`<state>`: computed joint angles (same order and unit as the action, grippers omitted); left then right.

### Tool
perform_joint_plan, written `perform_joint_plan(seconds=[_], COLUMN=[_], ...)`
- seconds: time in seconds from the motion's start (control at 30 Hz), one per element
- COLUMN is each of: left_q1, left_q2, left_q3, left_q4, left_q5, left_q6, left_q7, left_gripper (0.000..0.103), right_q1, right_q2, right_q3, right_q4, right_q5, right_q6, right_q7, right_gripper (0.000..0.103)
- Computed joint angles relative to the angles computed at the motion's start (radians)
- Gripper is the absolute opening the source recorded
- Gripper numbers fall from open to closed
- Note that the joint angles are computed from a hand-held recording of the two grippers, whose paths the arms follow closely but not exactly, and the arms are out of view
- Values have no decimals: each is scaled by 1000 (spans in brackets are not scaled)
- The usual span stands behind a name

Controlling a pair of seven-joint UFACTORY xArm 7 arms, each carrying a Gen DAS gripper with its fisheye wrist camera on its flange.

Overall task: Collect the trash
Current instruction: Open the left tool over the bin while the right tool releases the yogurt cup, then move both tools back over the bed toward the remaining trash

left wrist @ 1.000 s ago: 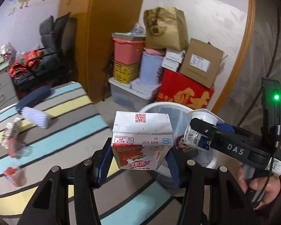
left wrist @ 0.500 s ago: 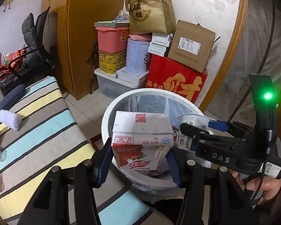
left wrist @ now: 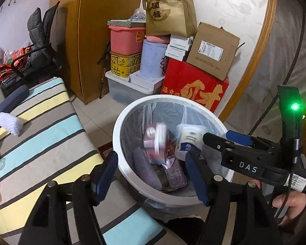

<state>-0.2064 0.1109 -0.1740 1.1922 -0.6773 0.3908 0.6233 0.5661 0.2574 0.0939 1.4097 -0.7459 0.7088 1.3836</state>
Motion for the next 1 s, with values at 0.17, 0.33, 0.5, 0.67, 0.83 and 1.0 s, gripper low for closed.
perform_joint_plan(seconds=[0.17,0.33,0.5,0.67,0.83,1.0], left_q1=[1,3,6,9,17,28], left_q2=[-37,-75,-106,-139,-168,-186], left_q3=[8,26,53,82,113,138], left_q4=[-32,-62,-87,-120,-149,-171], left_q5=[-6,-52,-94,-116,-138,-142], left_q6=[-28,-32,-33,-41,-54,-78], left_q7=[18,61,88,103,126,138], left_gripper=[70,70,70,70,70,70], right_q1=[17,25,44,65,91,119], right_q2=[5,8,23,49,76,115], right_q3=[-3,-3,-2,-3,-15,-28], right_q4=[19,31,61,101,142,196], right_q5=[-34,-56,-83,-91,-104,-117], right_q6=[13,4,8,2,-20,-52], right_q7=[18,38,47,33,24,6], right_gripper=[71,71,70,71,71,71])
